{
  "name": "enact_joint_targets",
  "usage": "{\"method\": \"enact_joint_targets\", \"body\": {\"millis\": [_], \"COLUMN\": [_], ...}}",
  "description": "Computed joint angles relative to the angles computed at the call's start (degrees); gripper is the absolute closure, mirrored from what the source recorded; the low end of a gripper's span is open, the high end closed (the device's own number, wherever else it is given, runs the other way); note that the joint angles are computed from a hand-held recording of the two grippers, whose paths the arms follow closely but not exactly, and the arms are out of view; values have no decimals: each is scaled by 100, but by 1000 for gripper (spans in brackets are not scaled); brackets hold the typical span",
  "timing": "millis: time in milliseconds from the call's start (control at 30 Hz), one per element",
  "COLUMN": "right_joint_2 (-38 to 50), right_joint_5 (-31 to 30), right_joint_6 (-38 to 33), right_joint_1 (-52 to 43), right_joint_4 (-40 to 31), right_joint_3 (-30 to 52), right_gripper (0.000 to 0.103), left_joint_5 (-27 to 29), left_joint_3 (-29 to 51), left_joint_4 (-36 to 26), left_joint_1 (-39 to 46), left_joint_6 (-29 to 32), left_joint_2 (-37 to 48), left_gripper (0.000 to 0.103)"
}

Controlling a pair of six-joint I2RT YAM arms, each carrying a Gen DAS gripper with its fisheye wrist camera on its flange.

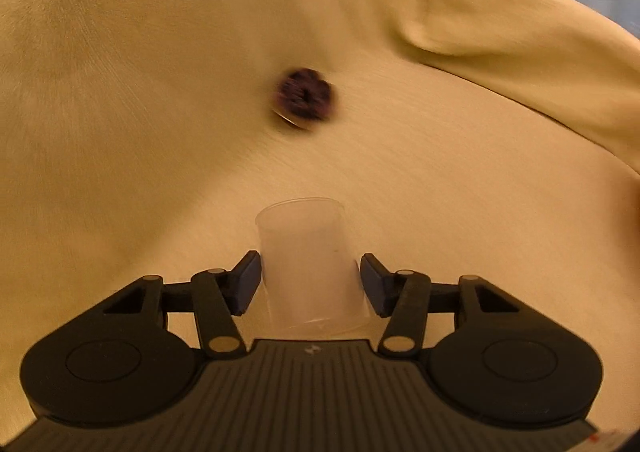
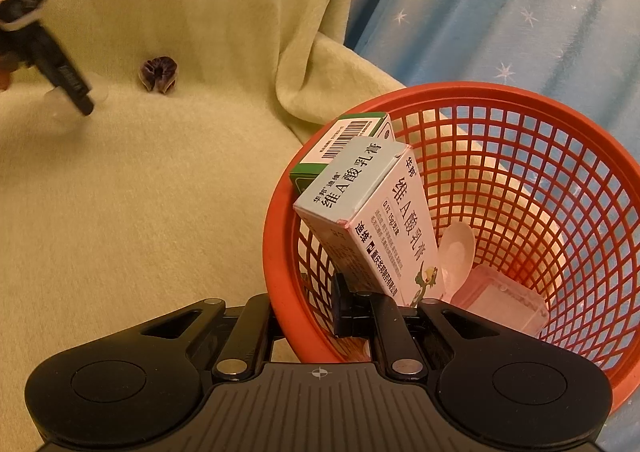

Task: Organize objects
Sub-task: 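Lower the left gripper to the clear plastic cup and grasp it, then carry the clear cup to the orange basket and release it with the left gripper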

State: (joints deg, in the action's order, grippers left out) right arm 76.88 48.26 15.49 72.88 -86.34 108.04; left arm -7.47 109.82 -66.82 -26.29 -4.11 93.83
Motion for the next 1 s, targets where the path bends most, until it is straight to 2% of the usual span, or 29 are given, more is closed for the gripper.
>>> {"method": "enact_joint_targets", "body": {"millis": [67, 167, 267, 500, 533, 567, 767, 1000], "right_joint_2": [11, 0, -6, -13, -10, -6, 3, 14], "right_joint_5": [8, 6, 29, 43, 47, 51, 47, 49], "right_joint_6": [9, -11, 5, 12, 11, 11, 19, 40], "right_joint_1": [8, 16, 59, 90, 97, 102, 103, 117], "right_joint_4": [-4, -21, -58, -82, -92, -99, -98, -90], "right_joint_3": [4, -14, -40, -60, -57, -55, -40, -37], "right_gripper": [96, 96, 96, 96, 96, 96, 96, 96], "left_joint_5": [141, 67, -231, -539, -550, -536, -523, -482], "left_joint_3": [-462, -971, -1328, -1414, -1339, -1238, -636, 733], "left_joint_4": [-43, -120, -32, 150, 111, 30, -395, -1144], "left_joint_1": [-180, -450, -605, -704, -701, -692, -825, -1054], "left_joint_6": [66, -79, -358, -731, -690, -661, -363, -166], "left_joint_2": [-483, -1003, -1272, -1268, -1186, -1091, -876, -498], "left_gripper": [54, 51, 42, 43, 46, 56, 57, 57]}}
